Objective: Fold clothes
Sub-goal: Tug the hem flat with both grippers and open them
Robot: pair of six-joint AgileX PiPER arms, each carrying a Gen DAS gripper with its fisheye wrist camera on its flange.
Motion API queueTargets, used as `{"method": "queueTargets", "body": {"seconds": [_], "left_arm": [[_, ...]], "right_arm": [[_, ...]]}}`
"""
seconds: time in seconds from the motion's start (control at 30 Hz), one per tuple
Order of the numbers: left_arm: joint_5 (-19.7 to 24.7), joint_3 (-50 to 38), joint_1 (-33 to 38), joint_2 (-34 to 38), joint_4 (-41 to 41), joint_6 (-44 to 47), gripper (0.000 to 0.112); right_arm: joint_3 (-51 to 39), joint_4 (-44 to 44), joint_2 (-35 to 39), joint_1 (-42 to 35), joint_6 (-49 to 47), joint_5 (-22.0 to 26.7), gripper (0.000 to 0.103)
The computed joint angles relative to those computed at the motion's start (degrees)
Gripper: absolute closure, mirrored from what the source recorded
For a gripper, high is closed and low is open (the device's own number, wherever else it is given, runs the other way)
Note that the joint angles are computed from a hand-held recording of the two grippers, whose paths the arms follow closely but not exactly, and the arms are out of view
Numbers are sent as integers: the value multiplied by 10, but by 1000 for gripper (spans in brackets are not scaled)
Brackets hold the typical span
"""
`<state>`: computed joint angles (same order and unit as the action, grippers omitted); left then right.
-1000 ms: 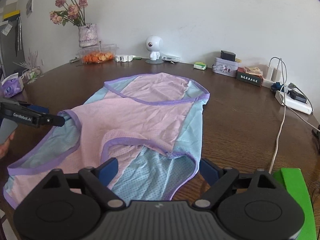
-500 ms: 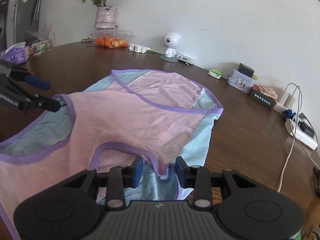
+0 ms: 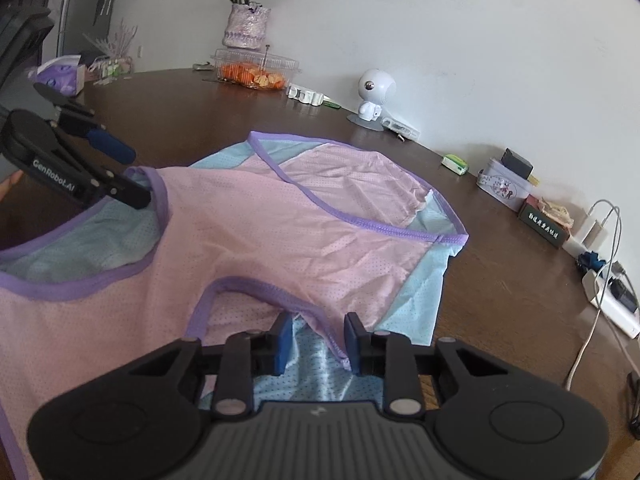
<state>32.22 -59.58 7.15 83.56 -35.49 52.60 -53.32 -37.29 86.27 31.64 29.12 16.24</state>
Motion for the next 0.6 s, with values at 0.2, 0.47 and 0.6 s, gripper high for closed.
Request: {"method": "queueTargets", "body": {"seconds": [0.2, 0.47, 0.6], "left_arm": [[24, -3, 15, -3, -39, 25, 106], [41, 32, 29, -65, -73, 84, 109], [44, 46, 23, -86, -64, 90, 110]], "right_arm": [[2, 143, -1, -34, -99, -26, 101], [38, 252, -67, -61, -176, -34, 102], [55, 246, -94, -64, -162, -23, 102]]}}
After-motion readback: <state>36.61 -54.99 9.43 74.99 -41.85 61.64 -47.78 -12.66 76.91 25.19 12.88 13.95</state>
